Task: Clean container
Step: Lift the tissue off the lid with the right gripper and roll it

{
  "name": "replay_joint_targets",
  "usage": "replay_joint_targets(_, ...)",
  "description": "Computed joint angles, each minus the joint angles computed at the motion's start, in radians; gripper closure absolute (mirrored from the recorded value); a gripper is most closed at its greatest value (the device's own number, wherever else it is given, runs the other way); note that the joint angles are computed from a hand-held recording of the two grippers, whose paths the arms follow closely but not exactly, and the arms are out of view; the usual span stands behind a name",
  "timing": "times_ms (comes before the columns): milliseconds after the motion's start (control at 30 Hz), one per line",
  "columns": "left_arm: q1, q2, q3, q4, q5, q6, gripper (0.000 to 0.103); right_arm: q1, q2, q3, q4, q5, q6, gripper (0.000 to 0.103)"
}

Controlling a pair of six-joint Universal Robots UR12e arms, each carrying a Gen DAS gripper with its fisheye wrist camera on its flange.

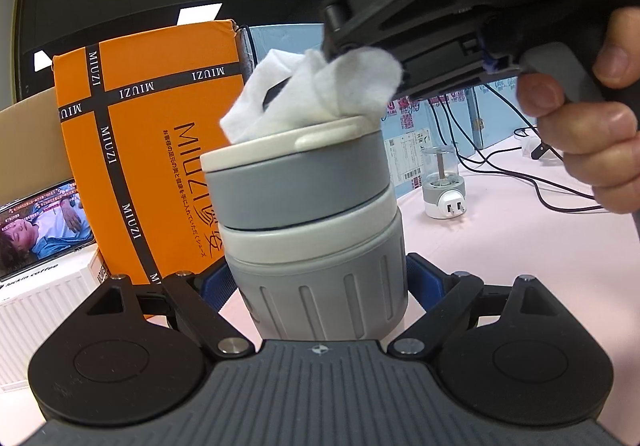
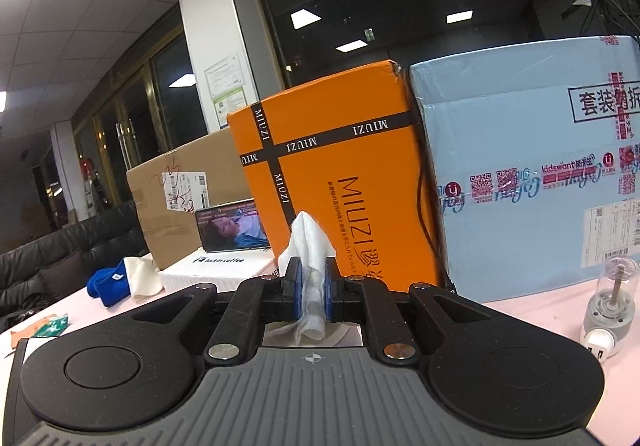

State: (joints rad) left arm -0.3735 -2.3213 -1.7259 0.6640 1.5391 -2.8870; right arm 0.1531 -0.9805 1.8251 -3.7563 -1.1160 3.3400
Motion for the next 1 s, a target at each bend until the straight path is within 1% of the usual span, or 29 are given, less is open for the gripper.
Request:
replay_joint_targets(100, 0.000, 0.000, -0.001, -0.001, -0.002, -0.001, 0.017, -0.003, -0.003, 0.016, -0.023, -0.017, -0.010, 0.094)
replay_joint_targets(200, 0.001, 0.000, 0.000, -0.002, -0.002, -0.002, 0.017, -0.011, -0.003, 0.034, -0.061, -0.030, 0.027, 0.094)
replay_joint_targets(300, 0.000, -0.001, 0.002, 0.001, 0.003, 0.003, 0.016, -0.027, 0.011, 0.043, -0.113, -0.021, 0.123, 0.094)
replay_joint_targets(400, 0.001, -0.003, -0.001, 0.024, 0.003, -0.007, 0.009, -0.045, 0.025, 0.046, -0.145, 0.009, 0.229, 0.094)
replay_joint_targets(467, 0.004, -0.001, -0.007, 0.039, -0.006, -0.024, 0.002, -0.053, 0.027, 0.051, -0.141, 0.023, 0.263, 0.093)
replay_joint_targets(600, 0.015, 0.011, -0.022, 0.046, -0.045, -0.061, 0.000, -0.069, 0.039, 0.054, -0.121, 0.075, 0.334, 0.093)
replay_joint_targets(733, 0.024, 0.027, -0.038, 0.066, -0.088, -0.049, 0.000, -0.086, 0.054, 0.052, -0.094, 0.137, 0.424, 0.091)
replay_joint_targets(800, 0.026, 0.034, -0.046, 0.088, -0.100, -0.045, 0.000, -0.095, 0.064, 0.050, -0.102, 0.168, 0.485, 0.091)
replay_joint_targets(933, 0.030, 0.045, -0.057, 0.149, -0.108, -0.068, 0.000, -0.097, 0.070, 0.055, -0.087, 0.177, 0.544, 0.091)
replay_joint_targets(1000, 0.032, 0.051, -0.058, 0.172, -0.109, -0.082, 0.000, -0.096, 0.069, 0.057, -0.057, 0.174, 0.557, 0.091)
